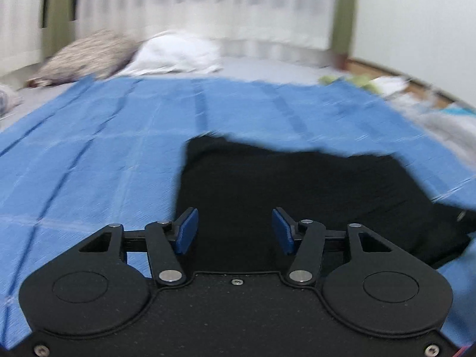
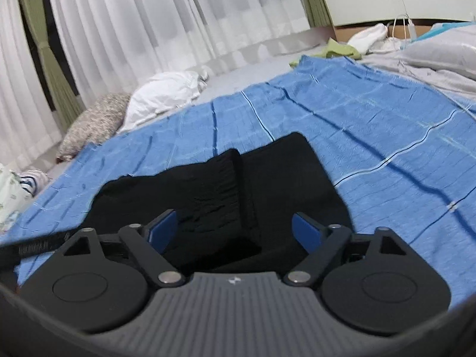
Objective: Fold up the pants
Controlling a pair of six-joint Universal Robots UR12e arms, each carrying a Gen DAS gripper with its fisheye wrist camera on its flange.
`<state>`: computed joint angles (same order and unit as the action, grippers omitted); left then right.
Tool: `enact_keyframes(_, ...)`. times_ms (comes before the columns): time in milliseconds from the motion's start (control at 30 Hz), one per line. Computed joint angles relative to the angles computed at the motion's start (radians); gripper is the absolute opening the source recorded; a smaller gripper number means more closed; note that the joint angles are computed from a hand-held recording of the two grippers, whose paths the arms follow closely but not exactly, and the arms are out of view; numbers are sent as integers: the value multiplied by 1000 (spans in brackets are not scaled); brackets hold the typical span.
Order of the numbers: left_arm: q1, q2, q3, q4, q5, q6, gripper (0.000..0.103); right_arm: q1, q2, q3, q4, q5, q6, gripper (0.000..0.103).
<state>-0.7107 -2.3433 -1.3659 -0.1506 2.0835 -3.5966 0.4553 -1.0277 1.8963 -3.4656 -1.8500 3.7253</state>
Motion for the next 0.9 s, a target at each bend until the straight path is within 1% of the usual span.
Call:
enact_keyframes(67,2,3,-12,-55,25,-37,50,6,8,-21,55,-13,21,86)
enact_keyframes(100,5,6,-19,-79,19,-57,50,5,11,-27,78,-6,36,84)
enact_keyframes(133,9,10,-33,-83,1,-79,51,4,10,-27,96,12,50,82)
enact_keyframes(167,12,14,-56,-45,-13,-89,51,1,10,-28,110,38,59,77)
enact_keyframes(200,14,15,-71,-14,-21,-91,51,1,11,-28,113,55,59,76)
enact_keyframes(267,14,23,-92,4,-31,-90,51,3,10,-24,107,76,53,76)
enact_keyframes(367,14,22,-103,30,-32,-74,51,-2,8,-17,89,110,84,76)
enact_keyframes(467,17,21,-109,49,-45,-83,51,-8,17,-31,97,112,110,76)
enact_keyframes(500,18,21,-111,55,-49,-86,51,-11,23,-41,103,113,118,78)
enact_keyframes(533,16,20,-109,58,-49,-89,51,-15,30,-52,114,118,115,80)
enact_keyframes(567,13,18,-103,56,-45,-91,51,-17,37,-66,128,125,95,81)
enact_keyframes(600,11,18,-103,55,-40,-90,51,-16,45,-81,140,119,67,80)
enact_keyframes(633,9,17,-101,52,-34,-88,51,-14,54,-92,138,114,49,77)
enact_keyframes(700,7,17,-98,46,-28,-84,52,-13,64,-103,124,116,54,68)
enact_keyframes(733,7,18,-98,44,-29,-87,51,-13,66,-105,123,109,66,60)
enact_keyframes(767,8,20,-99,43,-34,-97,52,-14,64,-107,135,105,76,38)
enact_keyframes(800,10,23,-100,42,-45,-111,52,-17,60,-107,145,111,84,32)
enact_keyframes(833,12,27,-97,26,-56,-127,52,-17,57,-108,151,104,77,29)
enact_keyframes(867,12,28,-85,-3,-59,-128,51,-10,52,-112,168,68,48,27)
enact_keyframes(900,10,28,-72,-25,-56,-113,44,3,49,-118,182,12,9,26)
